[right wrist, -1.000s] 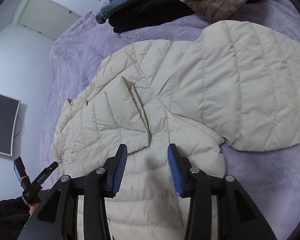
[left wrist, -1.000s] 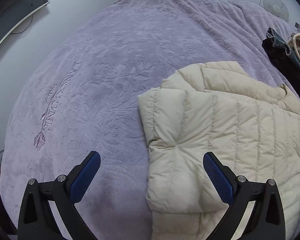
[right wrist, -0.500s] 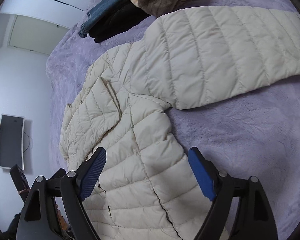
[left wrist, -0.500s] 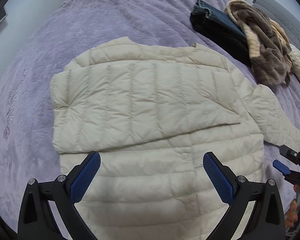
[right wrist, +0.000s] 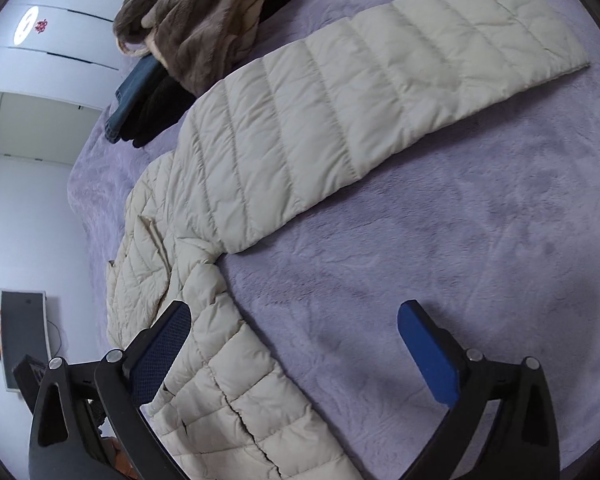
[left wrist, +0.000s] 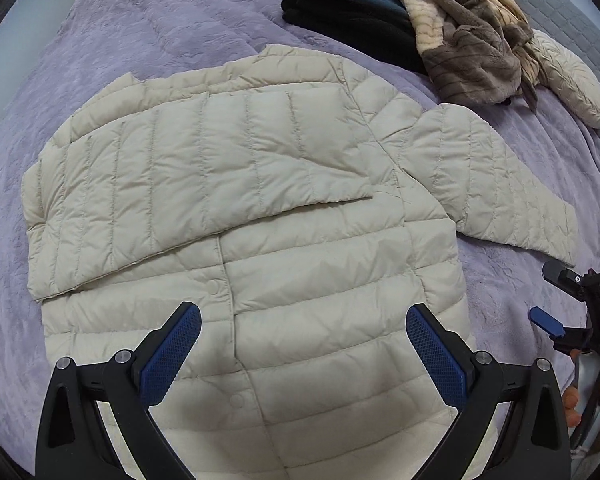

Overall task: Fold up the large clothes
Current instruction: 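Grasp the remaining sleeve cuff with the right gripper and lift it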

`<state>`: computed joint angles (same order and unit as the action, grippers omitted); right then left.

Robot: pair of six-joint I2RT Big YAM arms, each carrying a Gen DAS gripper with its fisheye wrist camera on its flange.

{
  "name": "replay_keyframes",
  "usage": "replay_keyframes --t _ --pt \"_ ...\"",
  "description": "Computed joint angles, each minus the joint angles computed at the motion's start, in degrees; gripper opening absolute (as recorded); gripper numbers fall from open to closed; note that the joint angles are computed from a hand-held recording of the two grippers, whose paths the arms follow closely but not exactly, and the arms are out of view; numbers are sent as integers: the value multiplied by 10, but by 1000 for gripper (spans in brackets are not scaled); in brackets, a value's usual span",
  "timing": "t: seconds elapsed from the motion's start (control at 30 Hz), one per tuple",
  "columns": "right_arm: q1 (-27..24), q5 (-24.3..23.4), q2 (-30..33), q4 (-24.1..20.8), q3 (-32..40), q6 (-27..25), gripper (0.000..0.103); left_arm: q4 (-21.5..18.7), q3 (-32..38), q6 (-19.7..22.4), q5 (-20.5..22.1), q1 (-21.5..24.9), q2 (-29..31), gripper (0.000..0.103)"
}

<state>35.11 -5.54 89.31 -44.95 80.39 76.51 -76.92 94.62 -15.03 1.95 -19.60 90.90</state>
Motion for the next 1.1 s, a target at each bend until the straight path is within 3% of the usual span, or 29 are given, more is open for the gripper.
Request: replay_keyframes --t 0.27,0.5,0.9,0.93,0.97,1.1 --pt "-66 10 -53 90 -101 74 103 -3 19 -12 -5 -25 26 103" --pt "-119 5 -58 230 -158 135 103 -5 26 -20 -6 -37 37 103" --pt "-123 31 -48 374 -190 242 99 -4 30 -25 -7 -36 42 103" --pt "-123 35 -47 381 -192 251 91 -2 30 -24 -7 -36 42 103" --pt "-124 33 -45 383 -192 259 70 -2 30 -23 -7 -35 41 103" --pt "-127 22 -37 429 -204 296 31 0 24 -24 -7 -28 35 103"
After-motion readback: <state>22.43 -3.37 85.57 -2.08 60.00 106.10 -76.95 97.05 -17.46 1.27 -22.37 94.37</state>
